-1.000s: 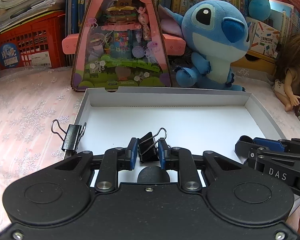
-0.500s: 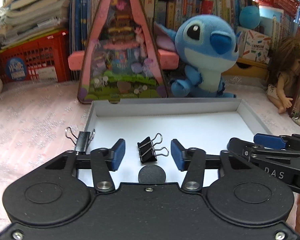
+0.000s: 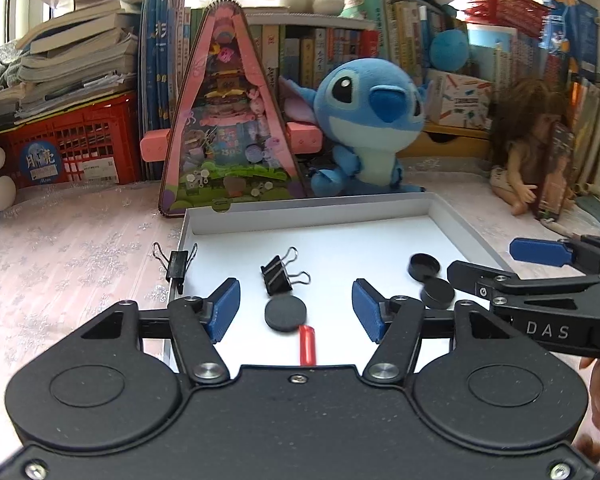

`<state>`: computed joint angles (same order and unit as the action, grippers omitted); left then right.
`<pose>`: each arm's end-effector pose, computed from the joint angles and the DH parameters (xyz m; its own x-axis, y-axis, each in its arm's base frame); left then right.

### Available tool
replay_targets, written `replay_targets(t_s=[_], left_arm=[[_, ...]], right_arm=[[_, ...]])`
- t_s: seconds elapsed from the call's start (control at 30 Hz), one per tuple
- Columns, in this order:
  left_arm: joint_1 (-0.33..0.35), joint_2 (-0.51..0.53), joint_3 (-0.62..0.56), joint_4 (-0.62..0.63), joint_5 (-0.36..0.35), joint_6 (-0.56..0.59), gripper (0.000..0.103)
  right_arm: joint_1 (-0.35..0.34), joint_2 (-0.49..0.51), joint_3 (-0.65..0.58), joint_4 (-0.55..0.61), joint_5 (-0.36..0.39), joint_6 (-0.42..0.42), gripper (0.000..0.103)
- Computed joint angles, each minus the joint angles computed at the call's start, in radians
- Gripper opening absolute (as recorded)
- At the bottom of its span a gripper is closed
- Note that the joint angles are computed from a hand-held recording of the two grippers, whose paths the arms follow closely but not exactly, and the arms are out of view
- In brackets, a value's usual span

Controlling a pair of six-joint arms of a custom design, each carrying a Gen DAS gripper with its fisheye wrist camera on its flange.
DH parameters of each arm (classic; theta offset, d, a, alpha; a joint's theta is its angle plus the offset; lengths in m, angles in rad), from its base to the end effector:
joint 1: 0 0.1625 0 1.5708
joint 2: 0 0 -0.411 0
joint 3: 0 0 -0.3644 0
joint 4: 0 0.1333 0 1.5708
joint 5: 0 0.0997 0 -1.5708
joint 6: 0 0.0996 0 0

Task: Organize rigid objects
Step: 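Withdraw both grippers from the tray toward the blue hair clip and red crayon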

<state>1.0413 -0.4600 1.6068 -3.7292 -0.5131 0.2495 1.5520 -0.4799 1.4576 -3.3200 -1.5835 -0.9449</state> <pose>-0.1195 -0.6398 0.0714 -0.7059 -0.2643 -0.6572 0.4564 0.5398 -0.7073 0.1187 -0.7115 0.0482 -0.5965 -0.5647 0.5704 -0.8022 0.4423 -0.4011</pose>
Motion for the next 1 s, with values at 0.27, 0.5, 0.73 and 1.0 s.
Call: replay_targets(t_s=[0.27, 0.5, 0.73, 1.0], left_arm=[[-0.045, -0.024, 0.116, -0.058, -0.003, -0.024, 0.062], [-0.084, -0.033, 0.226, -0.120, -0.002, -0.060, 0.065], [-0.119, -0.029, 0.341, -0.181, 0.005, -0.127, 0.066], [-0.144, -0.012, 0.428, -0.221, 0.031, -0.210, 0.066]], right_arm=[[-0.022, -0.065, 0.133, -0.088, 0.055, -0.038, 0.088], [-0.048, -0.112, 0.240, -0.152, 0.096, -0.078, 0.089], [-0.081, -0.155, 0.341, -0.224, 0.140, -0.138, 0.093], [-0.129, -0.188, 0.431, -0.299, 0.161, -0.172, 0.095]])
